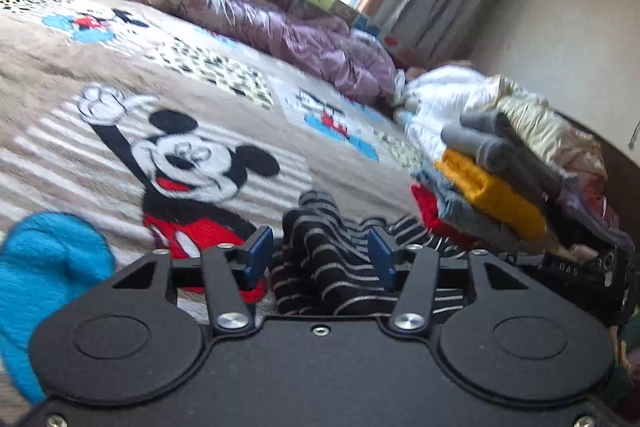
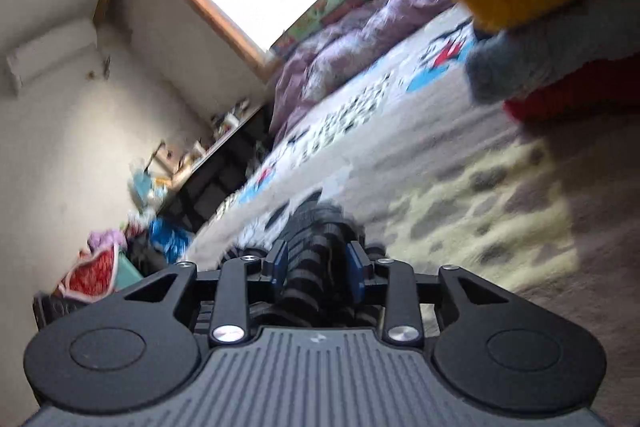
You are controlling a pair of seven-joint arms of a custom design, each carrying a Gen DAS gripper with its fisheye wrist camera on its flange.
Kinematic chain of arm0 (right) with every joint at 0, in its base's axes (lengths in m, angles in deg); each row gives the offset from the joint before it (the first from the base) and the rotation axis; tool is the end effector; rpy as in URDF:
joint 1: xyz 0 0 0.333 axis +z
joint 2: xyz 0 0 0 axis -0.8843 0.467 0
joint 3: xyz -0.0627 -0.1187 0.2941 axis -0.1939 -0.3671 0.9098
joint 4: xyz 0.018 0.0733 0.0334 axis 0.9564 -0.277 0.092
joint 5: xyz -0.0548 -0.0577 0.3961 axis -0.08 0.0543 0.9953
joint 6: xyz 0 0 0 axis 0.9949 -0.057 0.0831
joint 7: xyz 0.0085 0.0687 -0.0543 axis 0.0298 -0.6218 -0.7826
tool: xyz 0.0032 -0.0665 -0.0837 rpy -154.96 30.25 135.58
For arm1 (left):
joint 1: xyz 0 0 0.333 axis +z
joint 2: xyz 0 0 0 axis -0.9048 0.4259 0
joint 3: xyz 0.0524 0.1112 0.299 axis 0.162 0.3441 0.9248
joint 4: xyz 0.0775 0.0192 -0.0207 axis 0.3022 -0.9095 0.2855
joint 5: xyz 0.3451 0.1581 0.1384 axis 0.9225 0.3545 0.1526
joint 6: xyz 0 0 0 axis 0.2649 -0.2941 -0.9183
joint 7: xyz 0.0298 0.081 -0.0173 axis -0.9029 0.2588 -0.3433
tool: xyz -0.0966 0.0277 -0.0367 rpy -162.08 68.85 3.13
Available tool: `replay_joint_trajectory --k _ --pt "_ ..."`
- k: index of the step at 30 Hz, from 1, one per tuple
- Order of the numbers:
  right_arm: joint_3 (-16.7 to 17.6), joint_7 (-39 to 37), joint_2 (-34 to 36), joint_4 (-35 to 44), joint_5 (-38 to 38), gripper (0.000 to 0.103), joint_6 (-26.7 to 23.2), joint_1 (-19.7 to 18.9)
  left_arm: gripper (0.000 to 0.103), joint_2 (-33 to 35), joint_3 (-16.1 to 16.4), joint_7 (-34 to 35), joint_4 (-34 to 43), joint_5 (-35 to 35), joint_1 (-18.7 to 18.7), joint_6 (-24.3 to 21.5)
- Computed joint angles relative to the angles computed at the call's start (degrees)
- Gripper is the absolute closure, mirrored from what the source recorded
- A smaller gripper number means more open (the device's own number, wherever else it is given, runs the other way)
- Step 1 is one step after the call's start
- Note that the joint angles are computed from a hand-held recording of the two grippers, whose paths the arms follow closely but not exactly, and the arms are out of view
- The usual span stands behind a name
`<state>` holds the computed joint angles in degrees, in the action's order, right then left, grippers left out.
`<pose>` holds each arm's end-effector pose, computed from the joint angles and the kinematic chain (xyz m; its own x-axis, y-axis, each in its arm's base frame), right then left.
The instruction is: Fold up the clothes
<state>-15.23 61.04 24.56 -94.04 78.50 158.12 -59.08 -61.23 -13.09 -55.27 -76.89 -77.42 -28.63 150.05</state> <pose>0.5813 0.0492 0.4668 0.5483 -0.5025 -0.6685 -0.6923 0.1758 -0.6999 0.4029 -0.2871 0.5173 0.0868 -0.8730 0.4799 -0.3542 -0.4773 -0.8042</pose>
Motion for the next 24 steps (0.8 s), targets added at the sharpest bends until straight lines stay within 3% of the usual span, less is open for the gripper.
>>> replay_joint_trajectory --k 2,4,9,12,15,24 --pt "-0.2 -5.5 -2.7 -1.7 0.7 0.068 1.3 -0.1 0.052 -3.9 1.7 0.8 -0.2 0.9 -1.8 -3.9" --pt "-0.8 -12.0 -5.4 -3.5 1.4 0.068 1.2 0.0 0.052 -5.1 3.4 3.0 -0.9 3.3 -3.6 -1.2" --pt "-2.0 -26.9 -11.4 -8.1 -3.0 0.069 -2.4 1.5 0.052 0.2 3.9 13.5 1.4 8.3 -7.5 1.3" --pt "-1.8 -31.2 -12.8 -9.9 -6.6 0.069 -1.0 2.8 0.052 4.8 2.8 19.3 3.2 9.9 -8.5 -2.2" --pt "-1.3 -31.4 -12.6 -10.6 -9.5 0.071 2.3 4.1 0.052 7.2 0.8 21.0 4.4 11.1 -7.1 -4.6" --pt "-0.6 -25.4 -9.7 -8.9 -14.3 0.07 7.1 6.3 0.046 12.3 0.3 20.6 5.6 13.7 -6.2 -6.6"
